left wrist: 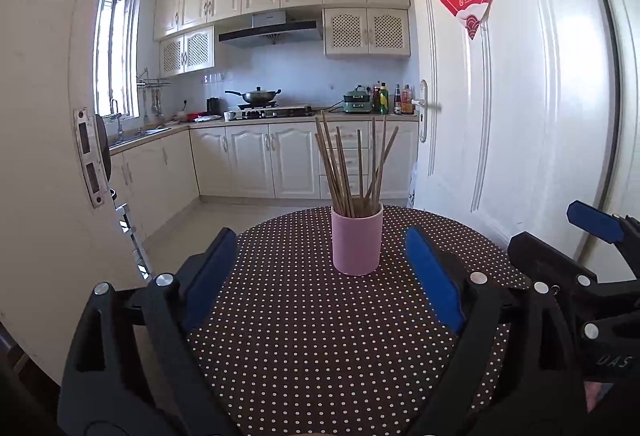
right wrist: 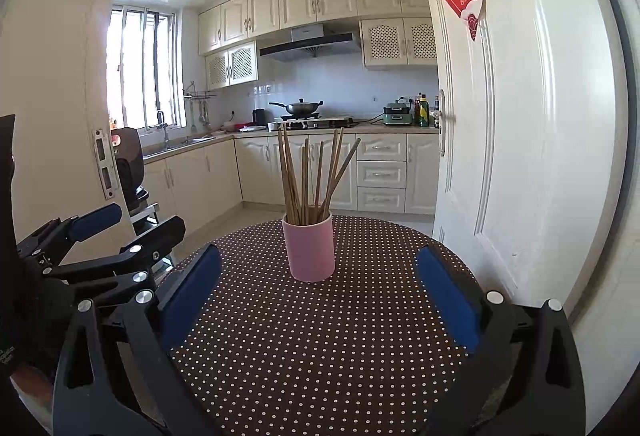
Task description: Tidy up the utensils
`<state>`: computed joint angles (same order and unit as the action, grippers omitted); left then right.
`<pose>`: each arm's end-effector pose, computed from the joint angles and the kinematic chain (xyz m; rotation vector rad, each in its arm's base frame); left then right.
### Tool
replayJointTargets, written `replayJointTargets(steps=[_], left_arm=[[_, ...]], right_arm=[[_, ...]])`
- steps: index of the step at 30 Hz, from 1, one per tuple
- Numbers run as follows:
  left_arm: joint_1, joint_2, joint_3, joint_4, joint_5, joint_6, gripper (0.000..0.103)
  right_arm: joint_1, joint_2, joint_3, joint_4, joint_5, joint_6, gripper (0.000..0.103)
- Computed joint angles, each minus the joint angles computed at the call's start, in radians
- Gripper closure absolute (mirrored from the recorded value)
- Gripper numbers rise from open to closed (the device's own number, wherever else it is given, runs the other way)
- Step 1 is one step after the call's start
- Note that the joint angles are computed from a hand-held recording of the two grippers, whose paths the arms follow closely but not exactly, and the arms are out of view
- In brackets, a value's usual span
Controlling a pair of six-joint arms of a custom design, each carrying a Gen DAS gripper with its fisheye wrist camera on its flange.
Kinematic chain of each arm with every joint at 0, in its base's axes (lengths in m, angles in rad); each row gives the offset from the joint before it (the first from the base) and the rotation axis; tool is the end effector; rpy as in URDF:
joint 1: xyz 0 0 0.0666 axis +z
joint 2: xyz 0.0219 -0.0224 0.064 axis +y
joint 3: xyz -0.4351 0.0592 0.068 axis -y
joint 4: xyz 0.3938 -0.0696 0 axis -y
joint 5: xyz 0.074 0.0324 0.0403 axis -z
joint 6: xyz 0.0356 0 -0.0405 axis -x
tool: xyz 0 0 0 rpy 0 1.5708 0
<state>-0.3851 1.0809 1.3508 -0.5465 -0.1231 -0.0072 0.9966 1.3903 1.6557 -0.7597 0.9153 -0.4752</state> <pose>0.3368 -0.1322 0.6215 0.2754 1.8273 -0.1503 0.2820 0.3832 0.6286 0.0472 1.8641 0.0639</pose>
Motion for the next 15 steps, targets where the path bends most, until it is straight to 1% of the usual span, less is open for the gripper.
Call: replayJointTargets(steps=[7,15], left_arm=[[-0.002,-0.019,-0.01,0.011,-0.006,-0.006,0.015],[-0.002,-0.02,-0.01,0.004,-0.01,0.005,0.012]], right_arm=[[0.007,-0.009,-0.016,0.013,0.006,-0.009,0.008],[0.008,-0.008,-0.013,-0.002,0.002,-0.024,0.008]])
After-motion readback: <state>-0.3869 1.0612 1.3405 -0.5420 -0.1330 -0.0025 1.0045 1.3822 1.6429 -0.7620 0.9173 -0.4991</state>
